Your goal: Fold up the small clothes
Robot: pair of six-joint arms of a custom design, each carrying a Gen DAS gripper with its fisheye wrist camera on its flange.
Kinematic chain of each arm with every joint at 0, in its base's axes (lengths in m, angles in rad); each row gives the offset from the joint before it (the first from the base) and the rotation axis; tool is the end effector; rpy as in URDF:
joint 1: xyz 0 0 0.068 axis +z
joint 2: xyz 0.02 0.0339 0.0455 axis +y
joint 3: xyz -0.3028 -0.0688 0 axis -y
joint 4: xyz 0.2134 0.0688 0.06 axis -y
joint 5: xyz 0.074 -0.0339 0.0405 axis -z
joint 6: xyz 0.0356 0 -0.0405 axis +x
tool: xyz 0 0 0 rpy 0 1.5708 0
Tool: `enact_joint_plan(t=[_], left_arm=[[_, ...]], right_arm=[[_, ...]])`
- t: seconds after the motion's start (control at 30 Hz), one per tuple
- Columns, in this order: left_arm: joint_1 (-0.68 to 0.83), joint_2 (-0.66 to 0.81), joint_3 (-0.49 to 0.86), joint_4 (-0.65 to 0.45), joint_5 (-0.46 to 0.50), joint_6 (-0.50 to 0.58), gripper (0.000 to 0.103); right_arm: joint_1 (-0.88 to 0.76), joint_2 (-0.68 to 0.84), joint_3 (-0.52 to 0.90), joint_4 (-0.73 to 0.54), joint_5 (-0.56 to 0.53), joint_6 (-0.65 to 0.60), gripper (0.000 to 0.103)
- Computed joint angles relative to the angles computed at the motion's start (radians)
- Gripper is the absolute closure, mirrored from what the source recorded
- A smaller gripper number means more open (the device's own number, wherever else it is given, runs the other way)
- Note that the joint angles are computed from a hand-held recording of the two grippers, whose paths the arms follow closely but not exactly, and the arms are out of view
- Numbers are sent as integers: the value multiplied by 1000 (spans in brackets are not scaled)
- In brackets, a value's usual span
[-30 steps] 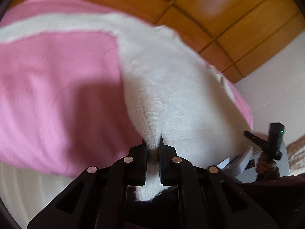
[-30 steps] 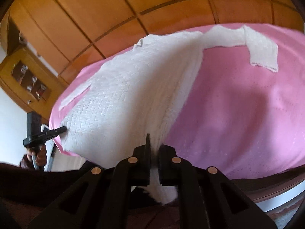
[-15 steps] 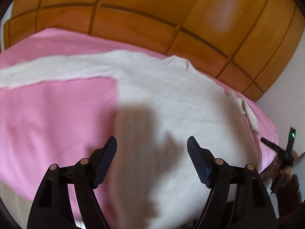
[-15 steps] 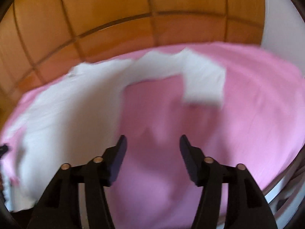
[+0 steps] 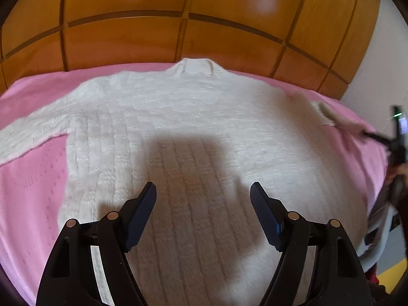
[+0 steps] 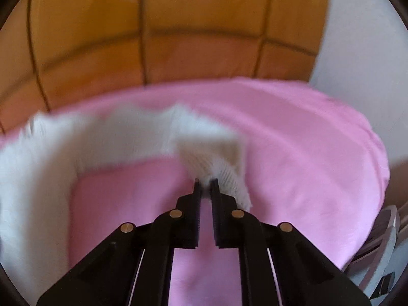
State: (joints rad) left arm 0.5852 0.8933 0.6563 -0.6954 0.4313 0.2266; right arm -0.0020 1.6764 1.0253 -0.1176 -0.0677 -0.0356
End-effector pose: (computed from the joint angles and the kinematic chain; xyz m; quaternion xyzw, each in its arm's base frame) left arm 0.1042 0.0512 0.2722 -0.0993 0.9246 -0.0656 0.3619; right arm 0.3368 0.0017 0.2569 -0.0287 0.9198 0.0238 0.3907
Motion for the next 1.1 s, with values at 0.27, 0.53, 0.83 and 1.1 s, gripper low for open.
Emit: enact_joint_plan(t=[0.27,0.53,0.83,1.1], left_arm=[[47,97,-24,84,0,-5,29],[59,130,-8,77,-7,11,28],[209,157,17,7,81,86,29],[433,185,42,-93,200,188,28]], right_arm=[[-187,13,240,-72,35,14,97],[-214,424,660,-231,319,35,99],[-201,353,414,-97,206,107,51],[86,85,117,-74,-96,131,44]])
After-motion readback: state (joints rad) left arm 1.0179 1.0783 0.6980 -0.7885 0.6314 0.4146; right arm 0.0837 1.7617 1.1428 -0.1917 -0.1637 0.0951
